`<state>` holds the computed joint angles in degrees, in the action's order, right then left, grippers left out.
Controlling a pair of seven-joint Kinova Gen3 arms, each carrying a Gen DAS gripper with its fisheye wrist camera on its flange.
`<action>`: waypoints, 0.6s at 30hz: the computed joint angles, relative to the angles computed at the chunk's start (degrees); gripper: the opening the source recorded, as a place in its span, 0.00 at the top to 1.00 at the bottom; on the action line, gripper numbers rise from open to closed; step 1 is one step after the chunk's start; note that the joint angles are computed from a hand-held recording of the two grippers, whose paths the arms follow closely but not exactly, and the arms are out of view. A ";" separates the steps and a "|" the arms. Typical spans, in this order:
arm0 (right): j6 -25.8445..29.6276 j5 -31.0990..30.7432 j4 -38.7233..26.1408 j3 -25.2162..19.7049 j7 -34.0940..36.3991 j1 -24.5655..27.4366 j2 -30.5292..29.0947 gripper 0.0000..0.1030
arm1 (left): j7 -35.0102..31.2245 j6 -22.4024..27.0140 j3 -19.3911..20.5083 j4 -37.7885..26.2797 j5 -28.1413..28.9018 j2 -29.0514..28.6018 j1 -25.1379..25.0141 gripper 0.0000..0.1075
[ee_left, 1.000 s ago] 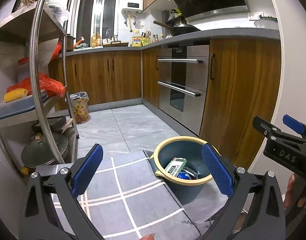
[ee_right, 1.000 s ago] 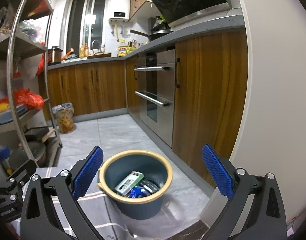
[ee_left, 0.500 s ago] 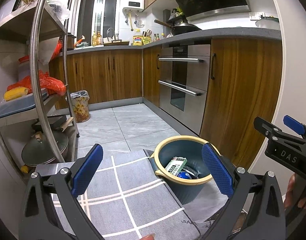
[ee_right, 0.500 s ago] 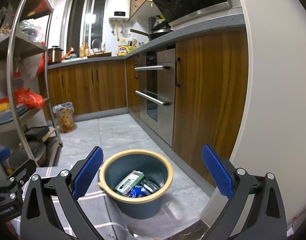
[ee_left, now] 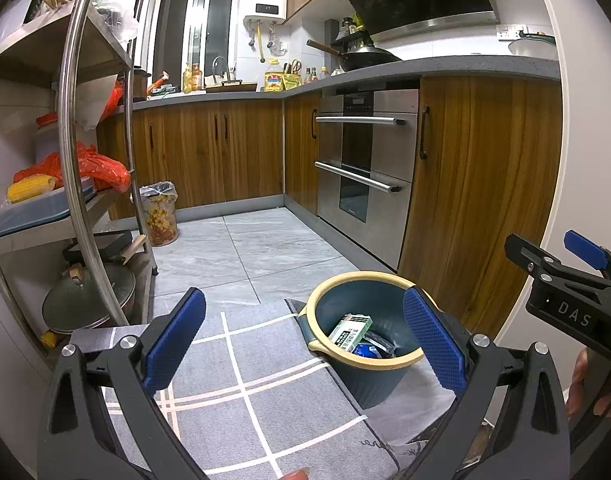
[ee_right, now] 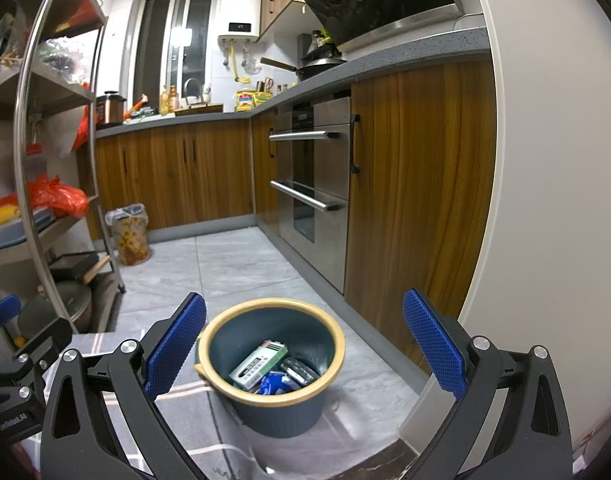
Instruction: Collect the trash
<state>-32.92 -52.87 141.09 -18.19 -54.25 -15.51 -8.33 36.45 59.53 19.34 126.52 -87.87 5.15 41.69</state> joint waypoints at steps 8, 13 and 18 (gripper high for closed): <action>-0.05 -0.31 -0.02 -0.08 0.22 -0.05 -0.03 0.05 | -0.10 -0.19 -0.05 -0.04 0.07 -0.06 -0.03 0.09; 0.05 -0.27 -0.05 -0.04 0.25 0.00 -0.07 0.05 | -0.11 -0.02 -0.02 -0.08 0.04 0.04 0.03 0.09; 0.08 -0.53 -0.09 -0.14 0.42 0.01 -0.15 0.05 | -0.12 -0.05 -0.04 -0.10 0.10 0.01 0.03 0.09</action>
<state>-32.84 -53.40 141.00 -18.33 -53.82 -15.50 -8.48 36.34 59.48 19.30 126.42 -87.77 5.17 41.72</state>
